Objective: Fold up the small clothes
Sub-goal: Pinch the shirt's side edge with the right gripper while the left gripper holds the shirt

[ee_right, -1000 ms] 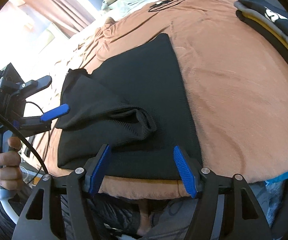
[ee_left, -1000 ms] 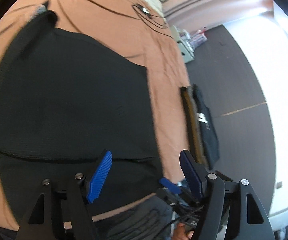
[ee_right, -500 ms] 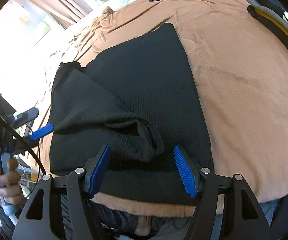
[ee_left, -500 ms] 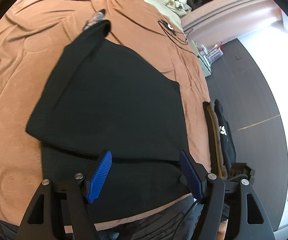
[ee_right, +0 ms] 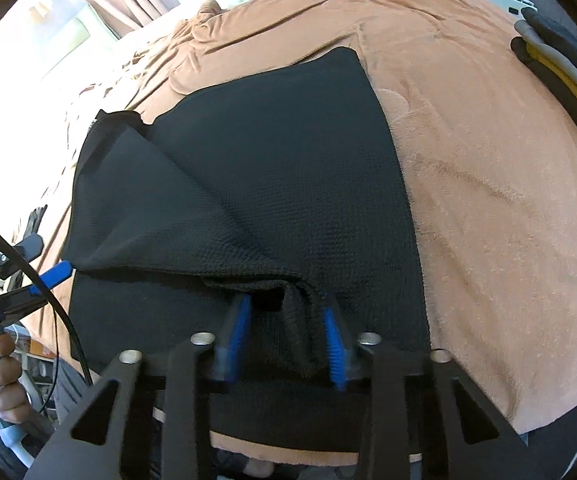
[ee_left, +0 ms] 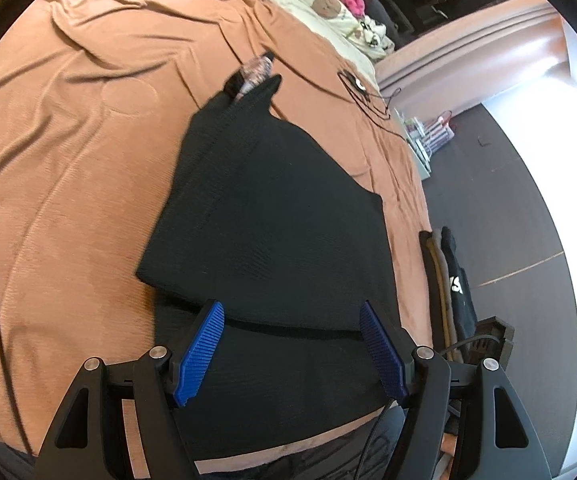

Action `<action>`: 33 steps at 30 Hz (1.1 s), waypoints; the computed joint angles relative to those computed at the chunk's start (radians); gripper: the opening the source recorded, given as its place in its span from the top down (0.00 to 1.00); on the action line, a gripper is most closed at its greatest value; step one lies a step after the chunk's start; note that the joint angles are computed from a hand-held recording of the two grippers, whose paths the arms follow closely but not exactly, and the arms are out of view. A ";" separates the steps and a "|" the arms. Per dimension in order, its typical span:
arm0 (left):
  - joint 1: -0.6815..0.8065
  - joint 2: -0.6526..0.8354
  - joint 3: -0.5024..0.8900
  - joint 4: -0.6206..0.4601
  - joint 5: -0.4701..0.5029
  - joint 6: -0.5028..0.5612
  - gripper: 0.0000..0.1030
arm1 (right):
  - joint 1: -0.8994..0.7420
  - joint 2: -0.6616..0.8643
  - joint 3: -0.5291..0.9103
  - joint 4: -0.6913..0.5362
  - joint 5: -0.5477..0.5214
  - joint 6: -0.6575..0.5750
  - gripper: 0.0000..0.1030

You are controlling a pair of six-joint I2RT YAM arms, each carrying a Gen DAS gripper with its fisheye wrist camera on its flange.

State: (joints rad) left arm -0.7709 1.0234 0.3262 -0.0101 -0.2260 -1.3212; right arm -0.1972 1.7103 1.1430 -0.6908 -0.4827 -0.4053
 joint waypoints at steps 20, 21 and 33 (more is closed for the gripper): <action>0.029 -0.017 -0.015 0.067 0.071 -0.023 0.31 | -0.094 -0.109 -0.059 -0.024 -0.094 -0.059 0.96; 0.029 -0.003 -0.010 0.075 0.078 -0.024 0.31 | -0.105 -0.114 -0.066 -0.027 -0.102 -0.068 0.97; 0.016 0.243 0.072 0.205 0.160 -0.080 0.31 | -0.207 -0.091 -0.085 -0.078 -0.193 -0.139 0.97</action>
